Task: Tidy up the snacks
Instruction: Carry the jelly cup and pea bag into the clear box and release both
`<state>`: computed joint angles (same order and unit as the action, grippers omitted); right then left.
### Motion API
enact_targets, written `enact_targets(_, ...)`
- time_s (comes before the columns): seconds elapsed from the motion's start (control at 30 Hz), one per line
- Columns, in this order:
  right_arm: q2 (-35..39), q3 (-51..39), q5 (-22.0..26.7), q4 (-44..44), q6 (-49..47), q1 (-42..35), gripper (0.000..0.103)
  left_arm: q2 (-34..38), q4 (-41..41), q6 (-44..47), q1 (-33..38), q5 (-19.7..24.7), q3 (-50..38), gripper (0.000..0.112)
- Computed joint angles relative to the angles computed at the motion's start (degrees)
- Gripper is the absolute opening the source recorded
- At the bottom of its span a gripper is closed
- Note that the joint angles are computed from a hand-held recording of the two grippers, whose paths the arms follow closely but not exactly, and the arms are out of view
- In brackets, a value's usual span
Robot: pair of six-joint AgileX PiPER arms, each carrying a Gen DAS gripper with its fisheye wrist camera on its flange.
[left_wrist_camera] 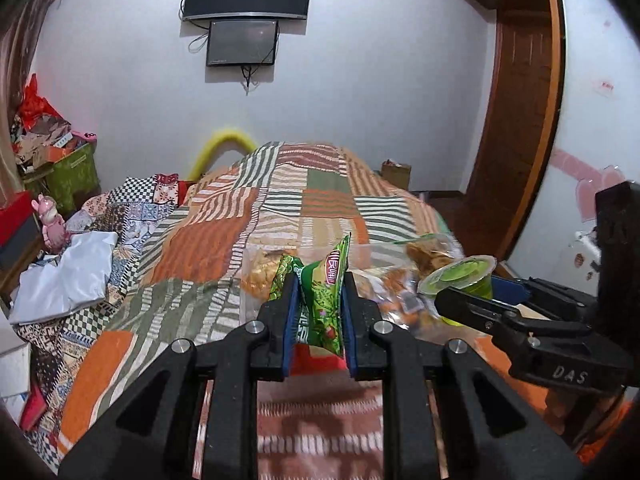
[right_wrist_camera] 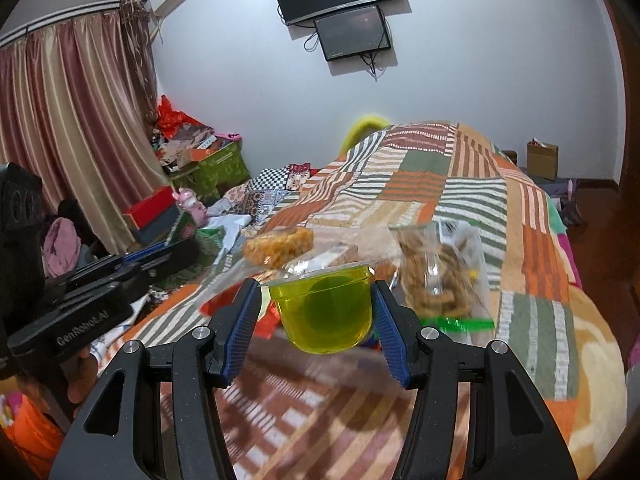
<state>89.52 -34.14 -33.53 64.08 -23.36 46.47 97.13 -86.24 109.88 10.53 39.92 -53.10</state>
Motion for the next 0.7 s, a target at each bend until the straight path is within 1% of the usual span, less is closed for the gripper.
enact_targets(0.07, 1.9, -1.9, 2.0, -0.6, -0.8, -2.0, 0.053, 1.6, -2.6, 2.1, -2.6, -3.8, -0.8, 0.019)
enact_targets(0.13, 3.5, -3.0, 3.9, -2.4, 0.2, -3.9, 0.053, 3.4, -4.5, 4.1, -4.6, -6.4, -1.3, 0.019)
enact_targets(0.23, 5.5, -3.7, 5.3, -4.8, 2.5, -5.4, 0.053, 6.0, -3.5, 2.9, -6.0, -7.8, -2.8, 0.019)
enact_targets(0.3, 6.3, -4.2, 5.4, -5.2, 2.8, -5.9, 0.053, 6.7, -6.4, 6.5, -6.6, -8.6, -2.3, 0.019)
enact_targets(0.37, 6.8, -4.3, 5.7, -6.1, 3.5, -6.3, 0.053, 6.9, -7.7, 8.2, -6.8, -8.6, -1.9, 0.020)
enact_targets(0.43, 7.3, -5.0, 6.2, -4.8, 1.6, -6.1, 0.053, 6.8, -7.6, 8.2, -6.9, -8.6, -1.7, 0.020)
enact_targets(0.5, 7.5, -5.8, 6.3, -1.5, -2.2, -5.3, 0.053, 6.9, -5.1, 5.6, -6.4, -7.7, -2.2, 0.025)
enact_targets(0.57, 7.6, -6.6, 6.3, 2.2, -6.4, -4.8, 0.053, 7.4, -0.7, 0.2, -5.6, -6.3, -3.6, 0.034)
enact_targets(0.6, 7.3, -6.5, 6.1, 3.1, -7.1, -4.5, 0.053, 7.7, 0.9, -1.9, -5.2, -5.7, -4.2, 0.037)
enact_targets(0.67, 6.8, -6.5, 6.1, 4.2, -8.1, -4.5, 0.054, 8.2, 4.2, -6.1, -4.2, -4.1, -5.4, 0.048)
enact_targets(0.7, 6.2, -6.2, 5.8, 5.2, -9.0, -4.2, 0.056, 8.4, 5.4, -7.7, -3.8, -3.3, -5.8, 0.050)
